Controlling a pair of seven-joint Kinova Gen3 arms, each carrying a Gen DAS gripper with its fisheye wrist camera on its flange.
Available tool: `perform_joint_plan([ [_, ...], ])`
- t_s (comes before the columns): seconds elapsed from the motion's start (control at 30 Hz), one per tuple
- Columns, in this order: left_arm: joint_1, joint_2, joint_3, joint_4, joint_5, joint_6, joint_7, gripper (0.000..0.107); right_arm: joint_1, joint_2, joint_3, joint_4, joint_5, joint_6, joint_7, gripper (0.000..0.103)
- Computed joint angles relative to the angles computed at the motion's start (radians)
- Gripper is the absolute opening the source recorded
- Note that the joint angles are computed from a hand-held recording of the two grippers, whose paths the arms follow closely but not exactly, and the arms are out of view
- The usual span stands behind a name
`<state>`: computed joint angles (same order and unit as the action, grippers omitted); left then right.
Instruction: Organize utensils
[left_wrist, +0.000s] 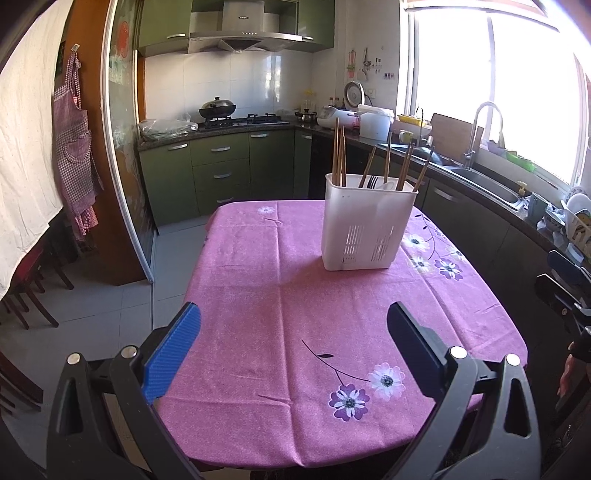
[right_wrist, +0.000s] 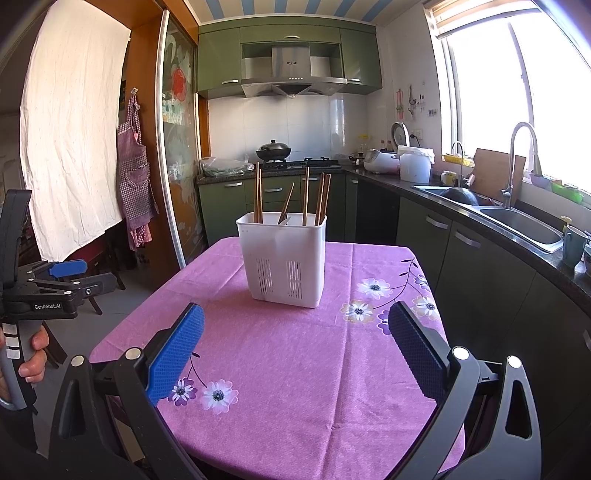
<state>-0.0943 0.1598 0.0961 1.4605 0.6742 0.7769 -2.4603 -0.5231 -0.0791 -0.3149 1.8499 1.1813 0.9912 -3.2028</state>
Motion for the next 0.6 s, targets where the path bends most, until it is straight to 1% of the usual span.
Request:
perform_joint_plan([
  [0.07, 0.001, -0.007, 0.002, 0.014, 0.007, -0.019, -0.013, 0.096, 0.0, -0.001, 0.001, 0.001, -0.001, -0.002, 0.002, 0.098],
  [0.2, -0.02, -0.007, 0.002, 0.016, 0.073, 0.003, -0.055, 0.096, 0.002, -0.002, 0.001, 0.001, -0.001, -0.004, 0.004, 0.098],
  [0.3, -0.018, -0.013, -0.001, 0.026, 0.088, -0.014, -0.07, 0.096, 0.005, -0.002, 0.004, 0.001, -0.004, -0.013, 0.01, 0.098],
  [0.4, -0.028, -0.005, 0.002, 0.014, 0.102, 0.018, -0.077, 0.096, 0.008, -0.001, 0.006, 0.0, -0.007, -0.02, 0.014, 0.098],
  [0.47, -0.031, -0.017, 0.002, 0.039, 0.136, -0.007, -0.121, 0.096, 0.008, -0.001, 0.005, -0.001, -0.006, -0.02, 0.016, 0.098],
  [0.5, -0.018, -0.021, -0.013, 0.045, 0.148, -0.011, -0.138, 0.096, 0.008, 0.0, 0.005, -0.001, -0.006, -0.021, 0.016, 0.098],
  [0.6, -0.054, -0.007, 0.002, 0.029, 0.196, 0.047, -0.167, 0.096, 0.009, 0.001, 0.007, 0.0, -0.007, -0.026, 0.019, 0.098],
])
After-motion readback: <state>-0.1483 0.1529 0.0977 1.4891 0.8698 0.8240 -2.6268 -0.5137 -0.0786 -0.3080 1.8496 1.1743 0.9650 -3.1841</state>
